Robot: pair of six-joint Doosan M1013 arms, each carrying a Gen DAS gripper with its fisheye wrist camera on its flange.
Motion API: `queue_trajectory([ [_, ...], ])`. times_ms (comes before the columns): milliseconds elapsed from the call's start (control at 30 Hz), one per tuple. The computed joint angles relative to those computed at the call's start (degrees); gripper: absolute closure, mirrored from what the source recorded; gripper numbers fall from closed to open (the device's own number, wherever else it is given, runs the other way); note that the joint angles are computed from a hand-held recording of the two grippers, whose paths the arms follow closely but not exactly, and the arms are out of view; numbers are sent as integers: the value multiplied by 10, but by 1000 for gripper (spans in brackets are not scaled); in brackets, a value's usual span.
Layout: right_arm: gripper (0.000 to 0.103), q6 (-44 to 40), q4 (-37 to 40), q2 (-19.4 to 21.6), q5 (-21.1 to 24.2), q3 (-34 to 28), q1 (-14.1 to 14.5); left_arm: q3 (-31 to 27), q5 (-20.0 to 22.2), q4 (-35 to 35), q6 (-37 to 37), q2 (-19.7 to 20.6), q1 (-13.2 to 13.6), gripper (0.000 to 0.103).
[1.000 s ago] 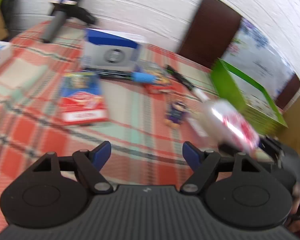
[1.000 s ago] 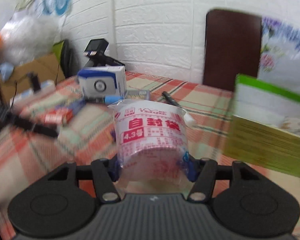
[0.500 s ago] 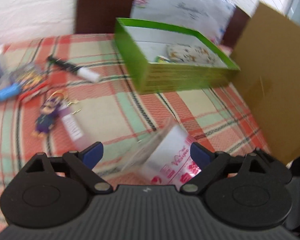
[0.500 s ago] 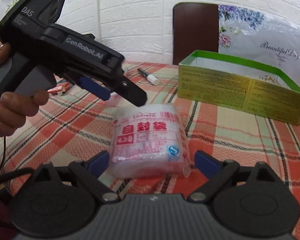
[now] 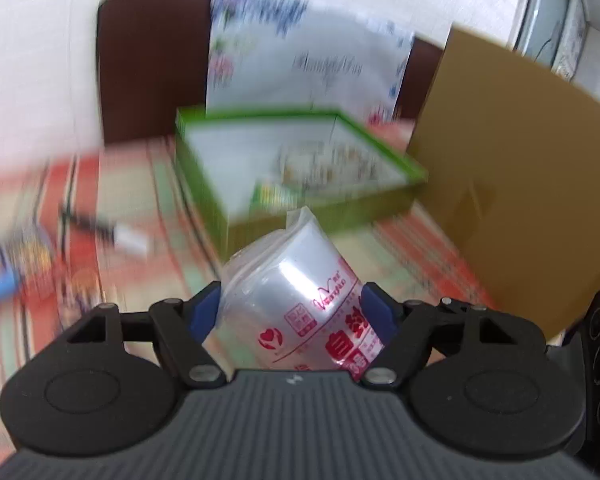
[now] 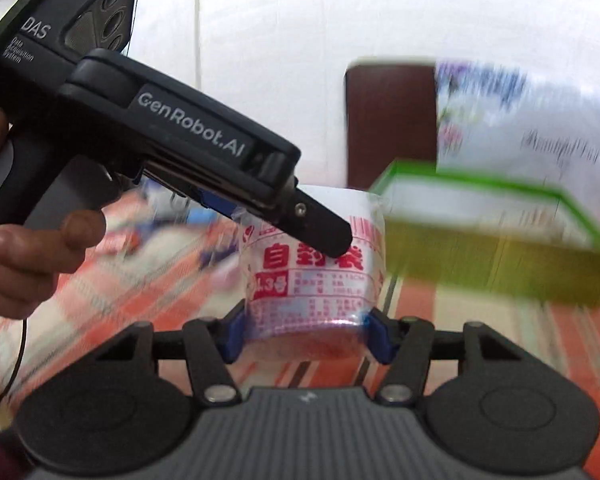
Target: Organize objects
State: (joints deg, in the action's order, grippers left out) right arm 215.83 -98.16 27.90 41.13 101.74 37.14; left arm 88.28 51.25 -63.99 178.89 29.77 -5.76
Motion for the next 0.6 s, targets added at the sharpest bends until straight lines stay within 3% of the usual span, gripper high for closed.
queue_trajectory([
  [200, 46, -7, -41, 5, 46, -21, -37, -52, -30, -41, 21, 18, -35, 27],
  [433, 44, -11, -23, 31, 32, -58, -92, -136, -84, -4, -45, 73, -79, 25],
  [533, 29, -67, 39, 60, 26, -101, -113, -152, -164, 59, -124, 86, -98, 22],
  [600, 32, -71, 65, 67, 15, -111, -123, -159, -189, 122, -207, 91, -103, 23],
])
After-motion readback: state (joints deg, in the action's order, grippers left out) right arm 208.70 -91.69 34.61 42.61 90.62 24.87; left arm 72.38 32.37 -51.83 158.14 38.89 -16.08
